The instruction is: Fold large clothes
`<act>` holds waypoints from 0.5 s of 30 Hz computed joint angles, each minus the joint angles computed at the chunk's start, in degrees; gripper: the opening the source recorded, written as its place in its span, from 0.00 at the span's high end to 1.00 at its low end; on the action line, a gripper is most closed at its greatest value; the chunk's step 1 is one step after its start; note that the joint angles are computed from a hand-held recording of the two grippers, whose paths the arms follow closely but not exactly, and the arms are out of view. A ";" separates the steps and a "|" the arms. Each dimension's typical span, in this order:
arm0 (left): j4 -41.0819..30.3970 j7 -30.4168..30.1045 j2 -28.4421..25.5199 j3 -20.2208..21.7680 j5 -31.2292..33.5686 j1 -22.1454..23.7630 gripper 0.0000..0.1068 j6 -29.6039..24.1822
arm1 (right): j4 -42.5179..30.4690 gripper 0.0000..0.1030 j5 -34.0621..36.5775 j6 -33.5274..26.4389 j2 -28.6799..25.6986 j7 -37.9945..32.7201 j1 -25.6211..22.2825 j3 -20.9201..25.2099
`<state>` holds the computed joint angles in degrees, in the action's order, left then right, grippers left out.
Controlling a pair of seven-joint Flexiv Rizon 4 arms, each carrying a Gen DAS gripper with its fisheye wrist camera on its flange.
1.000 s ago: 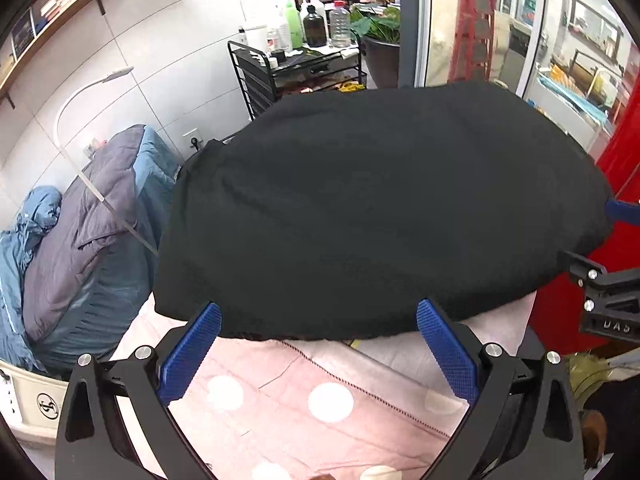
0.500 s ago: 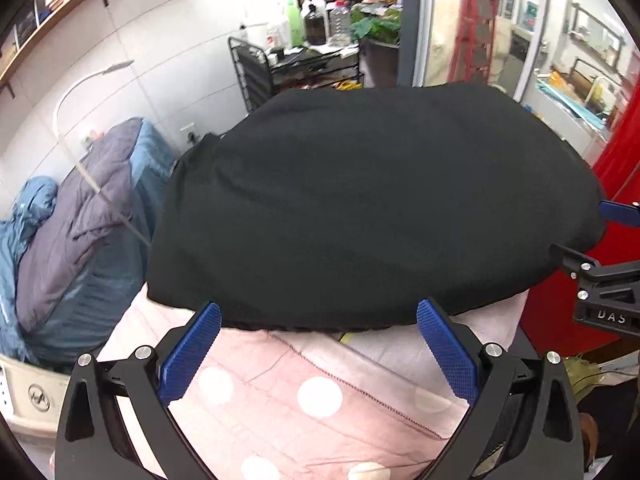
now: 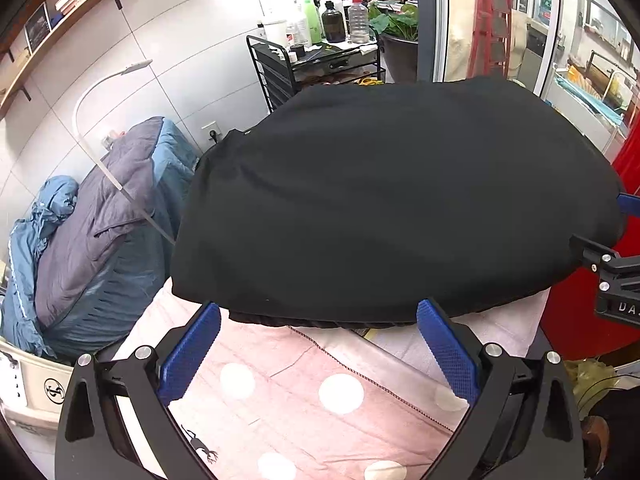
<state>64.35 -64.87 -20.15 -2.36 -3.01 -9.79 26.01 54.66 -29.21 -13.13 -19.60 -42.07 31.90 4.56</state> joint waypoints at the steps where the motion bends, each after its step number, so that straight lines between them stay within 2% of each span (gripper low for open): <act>1: -0.06 -0.13 -0.01 -0.01 -0.14 0.04 0.10 -0.16 | 0.13 0.13 0.01 0.06 0.08 0.01 -0.04 0.00; 15: -0.68 -0.44 -0.04 0.13 0.51 -0.11 0.10 -0.70 | 0.22 0.13 0.08 0.42 0.36 0.14 -0.21 0.07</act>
